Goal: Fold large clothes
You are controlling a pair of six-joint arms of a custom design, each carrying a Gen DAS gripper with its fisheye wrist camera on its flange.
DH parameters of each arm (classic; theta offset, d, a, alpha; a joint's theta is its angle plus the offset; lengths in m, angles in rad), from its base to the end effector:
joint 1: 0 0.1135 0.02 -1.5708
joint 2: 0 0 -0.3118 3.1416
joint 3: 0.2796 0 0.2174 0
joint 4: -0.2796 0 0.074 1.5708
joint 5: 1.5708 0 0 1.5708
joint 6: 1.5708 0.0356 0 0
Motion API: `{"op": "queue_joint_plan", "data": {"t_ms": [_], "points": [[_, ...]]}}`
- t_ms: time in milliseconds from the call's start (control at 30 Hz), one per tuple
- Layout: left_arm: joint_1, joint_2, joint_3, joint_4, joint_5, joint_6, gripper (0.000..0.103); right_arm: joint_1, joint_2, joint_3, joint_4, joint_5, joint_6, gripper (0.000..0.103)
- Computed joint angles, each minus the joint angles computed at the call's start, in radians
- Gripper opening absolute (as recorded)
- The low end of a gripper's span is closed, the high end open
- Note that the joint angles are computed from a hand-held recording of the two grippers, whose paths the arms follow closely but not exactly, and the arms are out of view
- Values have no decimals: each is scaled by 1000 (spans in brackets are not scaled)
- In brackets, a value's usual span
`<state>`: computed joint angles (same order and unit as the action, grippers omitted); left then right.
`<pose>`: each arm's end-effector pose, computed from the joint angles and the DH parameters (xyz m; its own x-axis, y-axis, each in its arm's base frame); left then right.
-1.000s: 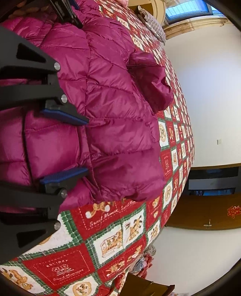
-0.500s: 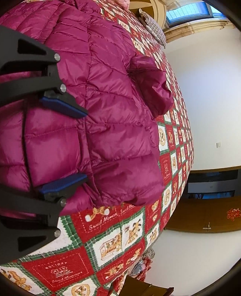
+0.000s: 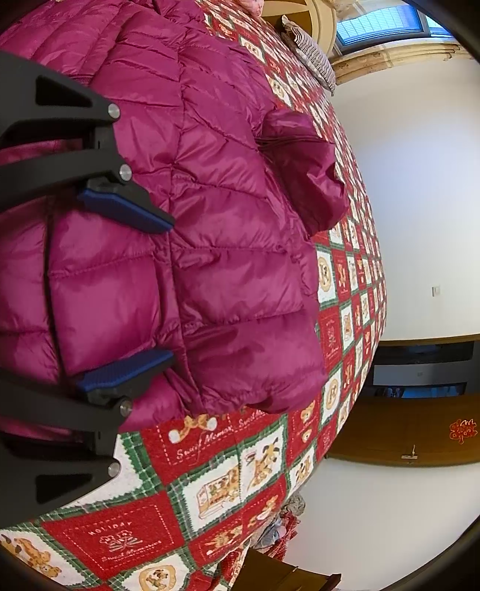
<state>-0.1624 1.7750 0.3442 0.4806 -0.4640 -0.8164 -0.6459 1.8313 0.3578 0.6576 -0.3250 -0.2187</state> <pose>0.2328 -0.0220 0.1342 -0.4680 -0.5836 -0.6636 -0.6619 0.7291 -0.1744 0.2098 -0.1439 0.1342 -0.6536 0.2352 -0.7194 0.2601 0.9624 0.0784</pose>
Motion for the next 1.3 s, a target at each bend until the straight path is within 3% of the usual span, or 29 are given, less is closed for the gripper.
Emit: {"op": "queue_joint_plan", "data": {"t_ms": [100,233,367,467,600,833,1000,1133,1300], "points": [[11,-14,0,23,30,48,22,0,0,0,0,0,0,69],[-43,-123,1,13,0,31,19,-3,3,3,-1,-9,-1,70],[-223,-245,115,-89,-110,80,19,-5,3,-2,4,-13,2,70],[-409,-270,233,-116,-215,187,19,-6,5,-2,7,-18,5,70],[-636,-207,388,-78,-260,351,19,-14,8,-1,7,-31,5,71],[-878,45,631,-8,-162,507,19,-34,13,5,-2,-66,5,71],[-942,201,718,-49,-79,484,19,-55,19,11,-10,-105,9,72],[-946,230,683,-103,20,356,19,-57,21,15,-14,-112,9,73],[-929,142,518,-117,-50,204,21,-47,18,22,-29,-98,3,76]]}}
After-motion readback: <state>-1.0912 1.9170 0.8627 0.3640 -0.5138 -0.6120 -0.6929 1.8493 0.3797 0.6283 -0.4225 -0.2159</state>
